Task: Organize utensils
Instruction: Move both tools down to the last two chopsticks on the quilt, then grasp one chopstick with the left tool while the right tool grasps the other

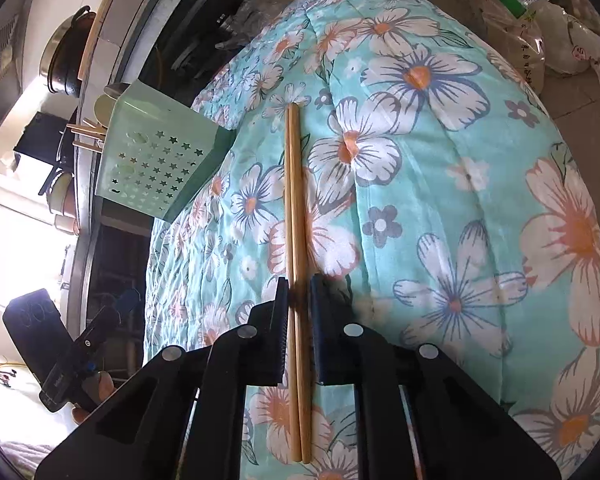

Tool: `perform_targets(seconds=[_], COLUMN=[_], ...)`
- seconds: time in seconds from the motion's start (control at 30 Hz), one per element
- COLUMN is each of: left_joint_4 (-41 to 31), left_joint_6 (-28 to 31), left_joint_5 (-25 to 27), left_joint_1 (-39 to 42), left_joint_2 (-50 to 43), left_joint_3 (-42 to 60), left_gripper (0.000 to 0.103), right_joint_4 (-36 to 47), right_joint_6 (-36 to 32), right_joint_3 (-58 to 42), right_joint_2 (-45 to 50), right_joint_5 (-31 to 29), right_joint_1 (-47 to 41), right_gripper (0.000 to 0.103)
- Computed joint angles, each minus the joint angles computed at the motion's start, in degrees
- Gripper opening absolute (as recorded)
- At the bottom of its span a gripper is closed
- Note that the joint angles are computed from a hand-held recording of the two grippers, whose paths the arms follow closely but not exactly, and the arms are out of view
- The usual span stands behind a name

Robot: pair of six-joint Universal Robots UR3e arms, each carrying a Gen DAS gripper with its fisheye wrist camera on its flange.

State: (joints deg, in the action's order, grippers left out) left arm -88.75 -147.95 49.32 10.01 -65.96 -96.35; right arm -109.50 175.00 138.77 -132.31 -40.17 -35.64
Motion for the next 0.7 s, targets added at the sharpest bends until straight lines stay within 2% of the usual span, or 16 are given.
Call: perform_targets(seconds=[0.4, 0.57, 0.7], left_joint_4=[6.91, 9.31, 10.48], left_joint_6=[-7.64, -9.95, -12.20], left_joint_5=[5.15, 6.49, 6.69], left_joint_1=[-10.83, -14.77, -18.84], left_joint_2=[-7.16, -10.58, -16.15], left_joint_3=[3.05, 4.45, 7.57], left_gripper=[0.065, 0.065, 0.058], right_joint_4=[9.09, 13.71, 20.49], right_joint_6=[-8.56, -11.39, -15.06], right_joint_3=[2.17, 1.81, 0.81], right_joint_2=[-4.61, -7.81, -11.30], right_joint_5=[4.82, 3.87, 3.54], right_joint_1=[-5.71, -8.02, -10.58], right_gripper=[0.006, 0.006, 0.006])
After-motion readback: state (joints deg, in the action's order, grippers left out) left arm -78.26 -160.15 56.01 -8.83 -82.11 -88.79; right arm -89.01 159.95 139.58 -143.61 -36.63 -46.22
